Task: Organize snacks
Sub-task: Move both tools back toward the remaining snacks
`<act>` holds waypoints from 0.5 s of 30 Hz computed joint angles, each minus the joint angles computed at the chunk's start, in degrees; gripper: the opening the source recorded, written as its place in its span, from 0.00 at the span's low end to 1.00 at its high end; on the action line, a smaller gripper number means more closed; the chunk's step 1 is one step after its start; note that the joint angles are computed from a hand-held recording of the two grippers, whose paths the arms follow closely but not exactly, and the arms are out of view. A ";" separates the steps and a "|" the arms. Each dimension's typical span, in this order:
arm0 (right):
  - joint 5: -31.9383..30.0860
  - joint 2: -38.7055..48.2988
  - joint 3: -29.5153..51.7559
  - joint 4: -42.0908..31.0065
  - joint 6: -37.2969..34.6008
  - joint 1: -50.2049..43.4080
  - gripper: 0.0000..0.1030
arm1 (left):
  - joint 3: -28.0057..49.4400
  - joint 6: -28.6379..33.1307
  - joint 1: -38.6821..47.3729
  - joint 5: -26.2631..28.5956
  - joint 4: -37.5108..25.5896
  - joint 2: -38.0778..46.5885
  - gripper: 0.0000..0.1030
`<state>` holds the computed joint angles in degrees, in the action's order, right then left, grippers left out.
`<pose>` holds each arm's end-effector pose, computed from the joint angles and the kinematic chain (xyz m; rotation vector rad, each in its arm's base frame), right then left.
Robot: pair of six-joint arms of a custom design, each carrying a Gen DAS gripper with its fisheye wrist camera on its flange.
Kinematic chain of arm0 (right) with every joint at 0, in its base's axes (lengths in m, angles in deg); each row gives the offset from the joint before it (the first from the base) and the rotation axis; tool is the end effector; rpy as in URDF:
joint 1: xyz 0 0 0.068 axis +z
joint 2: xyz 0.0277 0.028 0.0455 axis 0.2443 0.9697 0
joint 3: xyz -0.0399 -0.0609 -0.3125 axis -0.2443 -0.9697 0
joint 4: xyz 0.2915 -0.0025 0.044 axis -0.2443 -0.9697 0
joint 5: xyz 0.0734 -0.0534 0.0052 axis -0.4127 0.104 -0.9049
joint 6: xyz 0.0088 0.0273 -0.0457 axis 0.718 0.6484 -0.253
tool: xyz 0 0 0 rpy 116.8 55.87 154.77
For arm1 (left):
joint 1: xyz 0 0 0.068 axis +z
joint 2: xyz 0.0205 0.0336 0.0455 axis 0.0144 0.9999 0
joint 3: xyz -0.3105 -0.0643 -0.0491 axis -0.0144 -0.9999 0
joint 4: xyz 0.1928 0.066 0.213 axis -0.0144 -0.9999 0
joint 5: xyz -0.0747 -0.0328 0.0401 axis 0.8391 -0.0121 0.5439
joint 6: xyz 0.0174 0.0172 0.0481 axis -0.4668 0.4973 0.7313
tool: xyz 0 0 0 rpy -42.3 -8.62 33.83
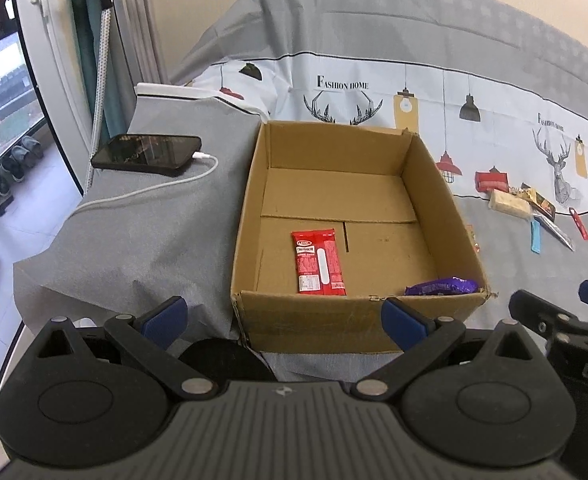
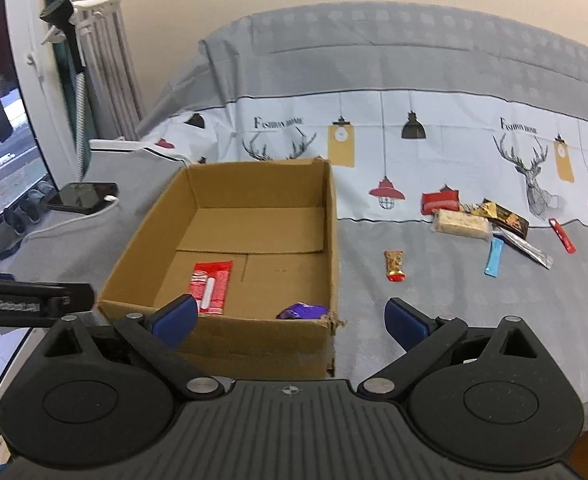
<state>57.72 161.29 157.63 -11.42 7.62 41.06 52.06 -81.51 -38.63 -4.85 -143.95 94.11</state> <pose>0.2788 0.1387 0.3722 -0.1379 2.2889 0.3290 0.2638 -0.1912 0.3632 -0.2165 2.3985 0.1904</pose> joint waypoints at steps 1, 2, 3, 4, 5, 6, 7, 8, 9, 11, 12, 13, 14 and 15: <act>-0.27 0.65 0.11 0.13 0.10 -0.32 0.97 | -0.03 -0.02 0.20 0.08 0.01 0.03 1.00; -0.22 1.27 0.30 0.08 0.35 -0.40 0.97 | -0.06 0.06 0.54 0.22 0.04 0.07 1.00; -0.26 1.94 0.60 0.04 0.54 -0.51 0.97 | -0.02 0.11 0.94 0.44 0.05 0.21 1.00; -0.37 2.54 0.96 -0.05 0.67 -0.59 0.97 | 0.01 0.14 1.24 0.63 0.07 0.28 1.00; -0.51 2.99 1.23 -0.05 0.73 -0.69 0.97 | -0.04 0.27 1.66 0.90 0.21 0.34 1.00; -0.61 3.32 1.37 0.04 0.72 -0.74 0.97 | 0.05 0.41 2.13 1.22 0.33 0.55 1.00; -0.68 3.60 1.57 0.02 0.58 -0.75 0.97 | 0.14 0.64 2.63 1.62 0.49 0.78 1.00; -0.75 3.82 1.77 -0.08 0.34 -0.81 0.97 | 0.21 0.89 3.07 2.05 0.65 1.00 1.00; -0.77 4.04 1.98 -0.23 0.09 -0.90 0.97 | 0.40 1.04 3.35 2.38 0.65 1.27 1.00; -0.94 4.25 2.39 -0.54 -0.16 -1.36 0.97 | 1.08 1.55 3.94 3.16 0.81 2.14 1.00; -1.08 4.19 2.45 -0.55 -0.22 -1.77 0.97 | 1.63 1.94 4.10 3.56 0.92 2.69 1.00; -1.10 4.07 2.43 -0.52 -0.25 -2.16 0.97 | 2.09 2.18 3.99 3.68 0.93 3.14 1.00; -1.21 3.88 2.34 -0.44 -0.33 -2.78 0.97 | 2.74 2.48 3.84 3.62 0.89 3.70 1.00; -1.25 3.61 2.17 -0.25 -0.26 -3.47 0.97 | 3.34 2.88 3.64 3.49 0.92 4.25 1.00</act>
<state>56.47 164.90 159.79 -11.67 7.36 37.59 55.40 -78.63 -34.99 -1.36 -143.02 98.36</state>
